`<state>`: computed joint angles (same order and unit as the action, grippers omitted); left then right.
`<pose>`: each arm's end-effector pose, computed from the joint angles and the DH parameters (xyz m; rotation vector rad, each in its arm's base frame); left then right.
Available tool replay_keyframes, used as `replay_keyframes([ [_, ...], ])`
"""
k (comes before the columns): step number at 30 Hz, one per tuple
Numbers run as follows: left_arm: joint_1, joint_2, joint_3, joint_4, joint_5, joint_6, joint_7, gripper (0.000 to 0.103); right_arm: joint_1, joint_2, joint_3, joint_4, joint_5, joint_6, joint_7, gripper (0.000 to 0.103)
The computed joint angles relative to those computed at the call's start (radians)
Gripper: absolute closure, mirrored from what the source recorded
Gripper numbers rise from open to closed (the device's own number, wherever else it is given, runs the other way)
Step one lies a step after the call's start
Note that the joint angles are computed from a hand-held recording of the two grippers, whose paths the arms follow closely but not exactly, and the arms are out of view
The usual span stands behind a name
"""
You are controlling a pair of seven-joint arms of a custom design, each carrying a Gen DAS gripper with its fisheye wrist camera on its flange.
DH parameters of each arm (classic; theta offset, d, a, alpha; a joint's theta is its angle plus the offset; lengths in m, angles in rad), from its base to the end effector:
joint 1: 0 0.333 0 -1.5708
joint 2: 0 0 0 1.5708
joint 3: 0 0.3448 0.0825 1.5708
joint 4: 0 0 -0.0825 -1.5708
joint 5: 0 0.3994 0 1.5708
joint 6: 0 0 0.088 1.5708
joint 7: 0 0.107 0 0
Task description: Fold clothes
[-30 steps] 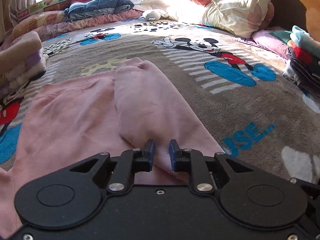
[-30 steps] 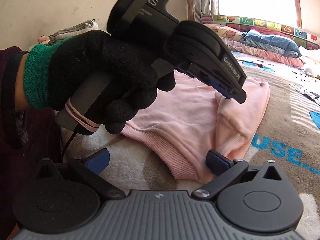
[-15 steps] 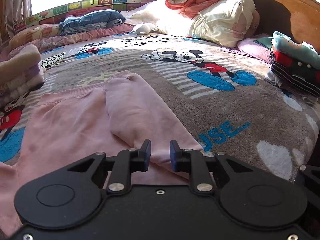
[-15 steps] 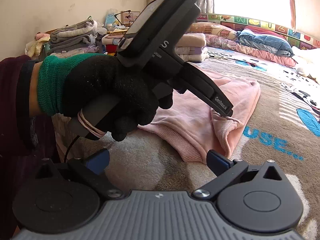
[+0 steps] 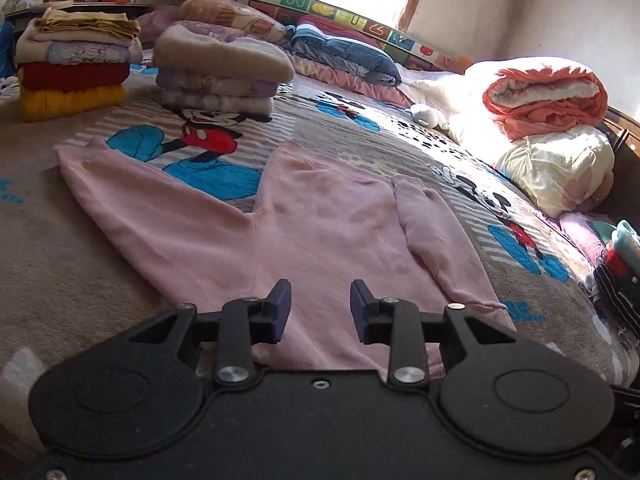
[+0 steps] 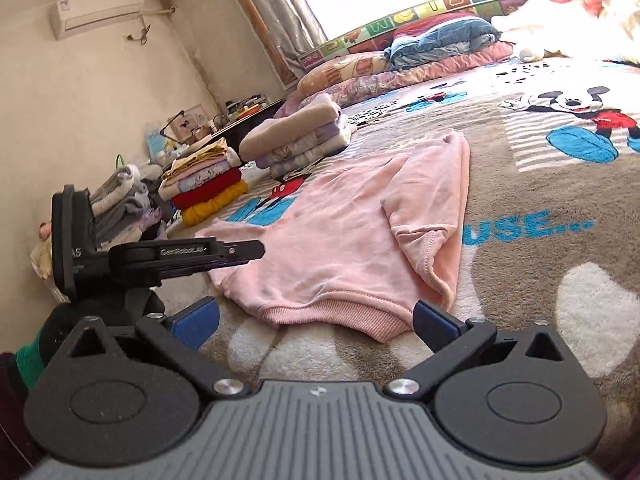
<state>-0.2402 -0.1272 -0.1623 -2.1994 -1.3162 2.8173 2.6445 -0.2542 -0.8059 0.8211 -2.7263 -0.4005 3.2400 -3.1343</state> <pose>0.5215 -0.1734 0.5146 -1.4854 2.1269 -1.4022 0.2988 0.2830 0.5017 -1.0944 1.6821 -0.5260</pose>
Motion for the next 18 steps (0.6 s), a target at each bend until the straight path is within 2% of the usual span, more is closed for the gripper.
replay_keyframes([
  [1,0.011,-0.005,0.008,-0.005,0.007,0.002,-0.042,0.060,-0.020,-0.009,0.017,-0.006,0.018,0.023,0.027,0.001],
  [3,0.038,-0.006,0.021,-0.014,0.058,0.002,-0.167,0.060,-0.058,-0.027,0.050,-0.017,0.056,0.061,0.071,0.001],
  [6,0.079,0.002,0.039,-0.019,0.155,-0.015,-0.379,0.060,-0.096,-0.038,0.081,-0.010,0.077,0.055,0.087,0.001],
  [8,0.095,0.008,0.056,-0.014,0.144,-0.054,-0.433,0.060,-0.121,-0.047,0.100,-0.006,0.085,0.050,0.101,0.001],
  [14,0.119,0.039,0.063,-0.003,0.053,-0.084,-0.415,0.059,-0.147,-0.157,0.121,-0.006,0.049,-0.104,0.165,0.001],
  [18,0.128,0.059,0.050,0.017,-0.017,-0.081,-0.359,0.057,-0.166,-0.109,0.115,0.013,-0.034,-0.116,0.153,0.001],
])
